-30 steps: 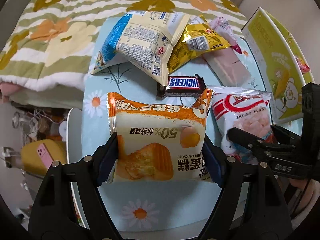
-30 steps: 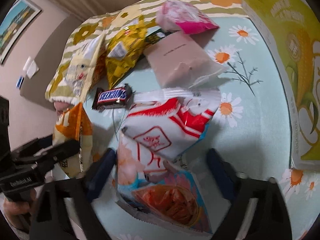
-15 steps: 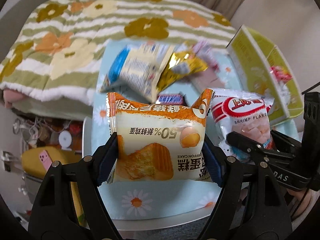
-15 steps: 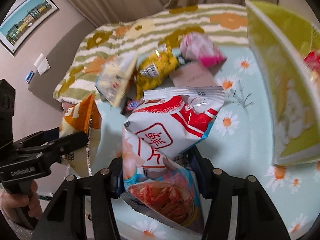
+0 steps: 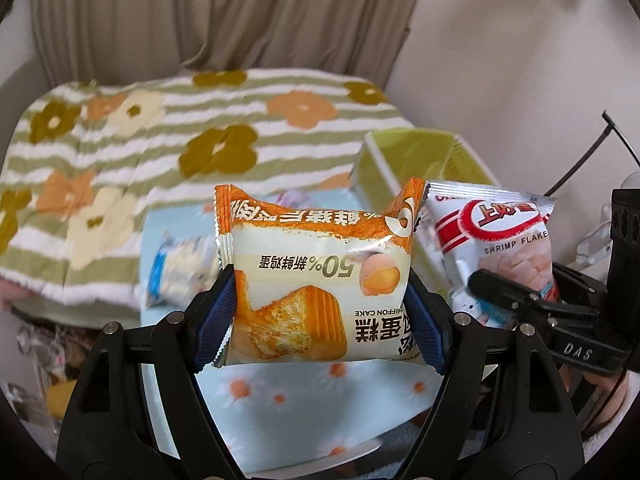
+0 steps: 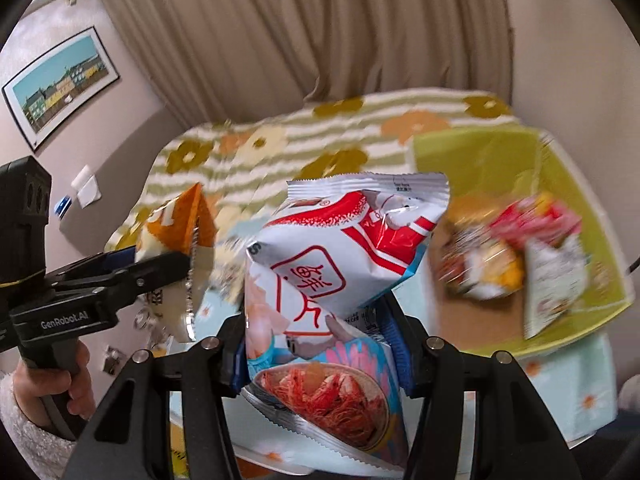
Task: Organize snacks
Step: 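Carry both packets over the cardboard box and open both tools to drop them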
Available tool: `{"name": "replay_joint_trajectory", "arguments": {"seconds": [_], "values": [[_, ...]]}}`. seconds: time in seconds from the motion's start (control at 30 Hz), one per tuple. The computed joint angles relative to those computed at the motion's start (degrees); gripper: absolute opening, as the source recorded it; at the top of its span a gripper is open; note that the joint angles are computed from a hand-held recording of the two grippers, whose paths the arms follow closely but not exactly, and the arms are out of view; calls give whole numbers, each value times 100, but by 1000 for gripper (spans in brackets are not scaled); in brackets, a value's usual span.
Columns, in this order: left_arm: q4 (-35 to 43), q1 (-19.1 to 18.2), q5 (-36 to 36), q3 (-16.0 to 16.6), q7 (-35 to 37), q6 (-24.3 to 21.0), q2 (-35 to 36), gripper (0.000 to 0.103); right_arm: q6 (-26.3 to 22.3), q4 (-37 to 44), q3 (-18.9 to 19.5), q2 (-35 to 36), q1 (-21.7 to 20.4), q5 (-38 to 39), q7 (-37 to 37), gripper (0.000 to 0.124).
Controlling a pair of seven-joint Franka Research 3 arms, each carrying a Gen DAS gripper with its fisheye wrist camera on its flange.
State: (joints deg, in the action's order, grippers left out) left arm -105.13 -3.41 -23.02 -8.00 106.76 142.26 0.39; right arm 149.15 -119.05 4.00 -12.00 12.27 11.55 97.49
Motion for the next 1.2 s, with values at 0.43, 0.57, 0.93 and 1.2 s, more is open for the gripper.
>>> {"name": "replay_joint_trajectory", "arguments": {"seconds": [0.43,0.57,0.93,1.2], "values": [[2041,-923,1475,-646,-2031,14,1709,75,-332,221,-839,-27,-699,696,-1816,51],[2771,-1224,1980,-677,-2694,-273,2344,76,-598,491,-1012,244,-899,1148,-2415,51],[4030,-1785,2984,-523,-3529,-1471,3238,103,-1382,1008,-1059,806,-1350,1850,-3232,51],[3028,-1566,3039,-549,-3606,-1189,2553,103,-1455,887,-983,754,-1387,1988,-3502,51]]}}
